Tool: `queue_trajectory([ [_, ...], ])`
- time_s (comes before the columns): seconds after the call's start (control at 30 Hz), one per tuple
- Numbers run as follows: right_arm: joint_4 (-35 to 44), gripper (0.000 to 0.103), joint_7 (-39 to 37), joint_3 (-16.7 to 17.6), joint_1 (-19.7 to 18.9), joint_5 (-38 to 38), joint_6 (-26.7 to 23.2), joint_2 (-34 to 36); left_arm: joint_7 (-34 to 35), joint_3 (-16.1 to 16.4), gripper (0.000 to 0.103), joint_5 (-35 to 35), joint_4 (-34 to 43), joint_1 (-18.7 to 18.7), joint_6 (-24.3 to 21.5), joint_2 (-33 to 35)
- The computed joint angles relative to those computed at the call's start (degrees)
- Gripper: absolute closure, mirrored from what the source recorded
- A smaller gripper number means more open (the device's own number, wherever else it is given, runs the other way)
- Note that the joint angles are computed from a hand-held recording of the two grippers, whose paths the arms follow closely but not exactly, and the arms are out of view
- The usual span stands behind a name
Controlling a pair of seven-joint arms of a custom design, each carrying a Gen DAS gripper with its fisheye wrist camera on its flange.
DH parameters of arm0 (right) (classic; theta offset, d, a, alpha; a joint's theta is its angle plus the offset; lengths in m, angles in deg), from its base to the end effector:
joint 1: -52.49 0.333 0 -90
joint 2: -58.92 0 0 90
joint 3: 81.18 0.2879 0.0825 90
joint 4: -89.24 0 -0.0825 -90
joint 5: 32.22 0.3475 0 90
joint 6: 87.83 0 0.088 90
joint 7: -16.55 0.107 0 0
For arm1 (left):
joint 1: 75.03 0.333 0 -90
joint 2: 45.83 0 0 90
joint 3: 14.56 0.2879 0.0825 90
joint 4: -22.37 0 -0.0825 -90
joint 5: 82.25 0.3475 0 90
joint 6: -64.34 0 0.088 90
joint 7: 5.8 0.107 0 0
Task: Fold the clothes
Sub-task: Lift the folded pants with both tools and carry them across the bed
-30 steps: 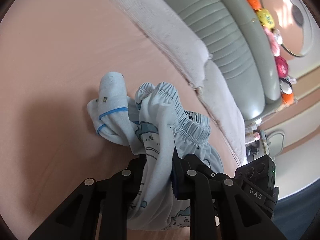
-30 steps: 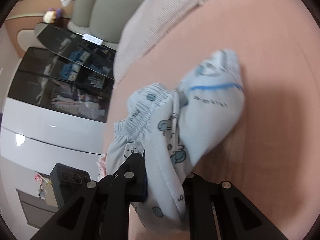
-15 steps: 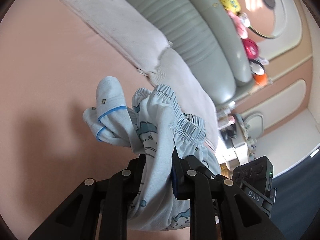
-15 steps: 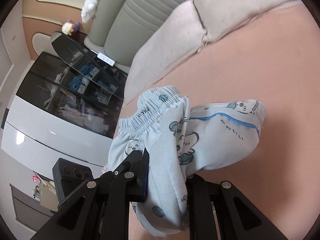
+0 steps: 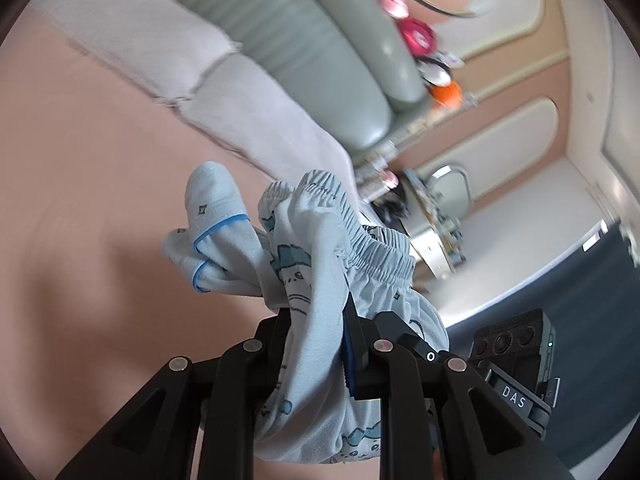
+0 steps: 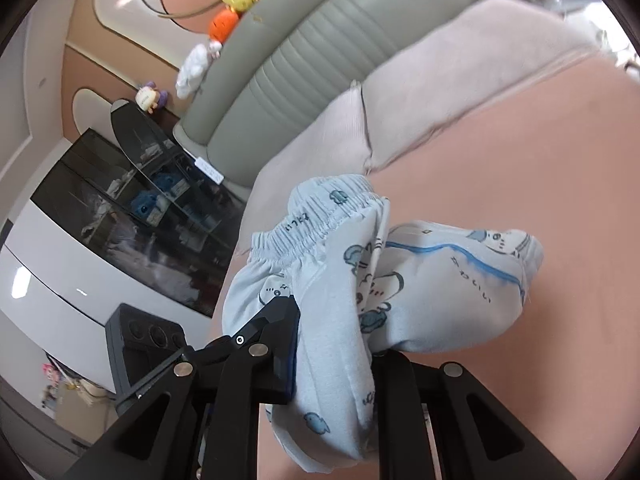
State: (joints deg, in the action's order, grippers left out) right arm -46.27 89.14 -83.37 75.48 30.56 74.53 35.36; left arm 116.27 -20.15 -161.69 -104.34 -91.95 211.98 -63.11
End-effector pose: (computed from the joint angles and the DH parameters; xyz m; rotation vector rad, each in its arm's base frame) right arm 0.4301 0.1124 0.5494 -1.2657 1.6412 0.0375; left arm 0.4476 -0.1719 0.5516 1.7568 -1.6904 1.5783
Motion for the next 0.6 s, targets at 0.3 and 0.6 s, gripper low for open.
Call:
queue_trajectory([
  [0.3,-14.76,0.089,14.4,2.43,-9.72,-15.9,-1.48,-19.4,2.49,-3.13,0.086,-1.99,3.57,-4.21,-2.77,2.76],
  [0.6,-22.79,0.089,23.56,-0.09,-20.99,-31.52,-11.64,-35.67,3.32,-8.19,0.086,-0.08,9.75,-7.01,-3.19,8.25],
])
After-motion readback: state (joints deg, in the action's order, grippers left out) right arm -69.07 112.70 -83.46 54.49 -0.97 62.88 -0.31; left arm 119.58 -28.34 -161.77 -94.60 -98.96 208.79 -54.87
